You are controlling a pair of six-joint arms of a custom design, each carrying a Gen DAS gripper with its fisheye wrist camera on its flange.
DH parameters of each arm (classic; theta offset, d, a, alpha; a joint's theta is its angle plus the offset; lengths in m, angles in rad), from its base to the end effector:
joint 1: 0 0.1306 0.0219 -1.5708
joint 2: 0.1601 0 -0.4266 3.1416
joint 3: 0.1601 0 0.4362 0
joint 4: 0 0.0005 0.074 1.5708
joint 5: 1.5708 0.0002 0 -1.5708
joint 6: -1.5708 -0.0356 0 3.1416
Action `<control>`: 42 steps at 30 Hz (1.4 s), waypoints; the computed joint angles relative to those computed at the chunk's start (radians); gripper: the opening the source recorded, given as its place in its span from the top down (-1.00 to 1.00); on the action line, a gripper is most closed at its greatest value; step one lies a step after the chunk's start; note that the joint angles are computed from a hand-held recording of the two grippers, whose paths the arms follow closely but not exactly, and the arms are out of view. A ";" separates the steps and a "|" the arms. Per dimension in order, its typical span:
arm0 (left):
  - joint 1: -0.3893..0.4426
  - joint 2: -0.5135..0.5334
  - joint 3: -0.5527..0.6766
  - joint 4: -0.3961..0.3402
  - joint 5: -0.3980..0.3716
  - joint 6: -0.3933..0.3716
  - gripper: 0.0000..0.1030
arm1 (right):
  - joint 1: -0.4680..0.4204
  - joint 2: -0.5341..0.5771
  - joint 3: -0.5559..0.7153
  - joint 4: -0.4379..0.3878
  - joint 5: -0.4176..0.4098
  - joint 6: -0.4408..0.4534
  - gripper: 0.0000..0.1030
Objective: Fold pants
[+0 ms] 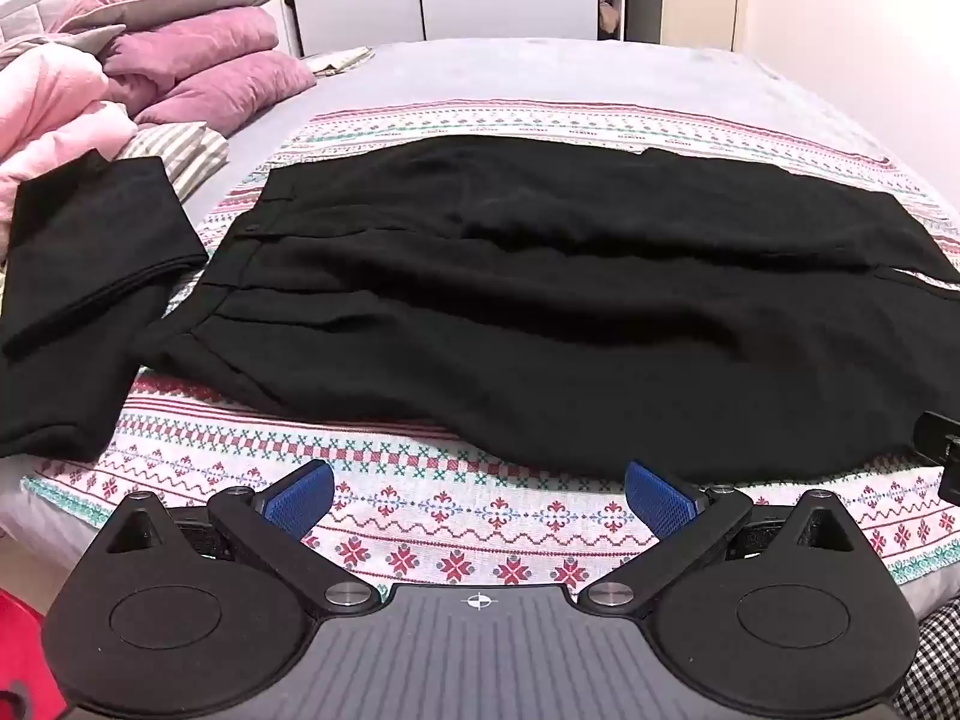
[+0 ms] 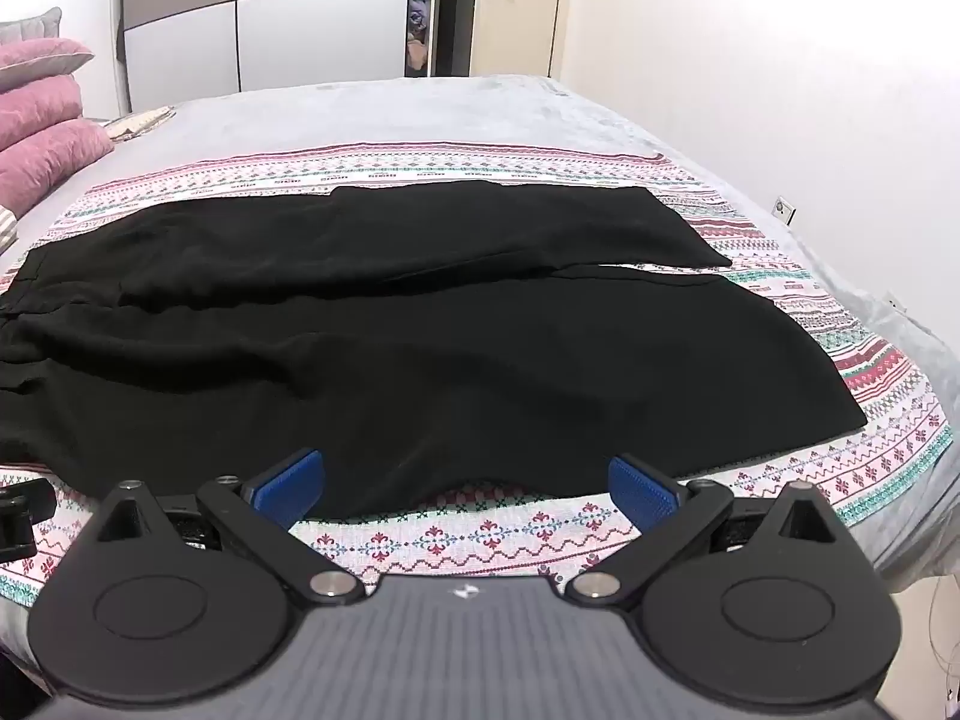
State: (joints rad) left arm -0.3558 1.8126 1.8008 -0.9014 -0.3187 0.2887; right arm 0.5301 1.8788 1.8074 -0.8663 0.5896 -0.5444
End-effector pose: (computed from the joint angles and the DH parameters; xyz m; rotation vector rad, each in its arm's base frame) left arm 0.6511 -0.2306 0.4326 -0.0514 2.4236 0.1074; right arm 0.6233 0.3418 0.3966 0.2456 2.3016 -0.2148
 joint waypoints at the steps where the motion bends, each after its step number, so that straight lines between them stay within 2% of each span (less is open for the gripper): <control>1: 0.000 0.000 0.001 -0.002 0.001 0.002 -1.00 | 0.001 0.002 0.001 0.001 0.001 0.002 -1.00; 6: -0.005 0.010 0.024 -0.017 -0.013 -0.003 -1.00 | -0.004 0.005 0.001 0.006 -0.017 0.006 -1.00; 11: -0.003 -0.009 -0.009 0.017 -0.006 -0.007 -1.00 | -0.004 -0.006 -0.003 0.000 -0.015 0.016 -1.00; 42: 0.003 -0.016 -0.023 0.032 -0.005 -0.020 -1.00 | 0.003 -0.008 0.001 0.010 -0.026 0.042 -1.00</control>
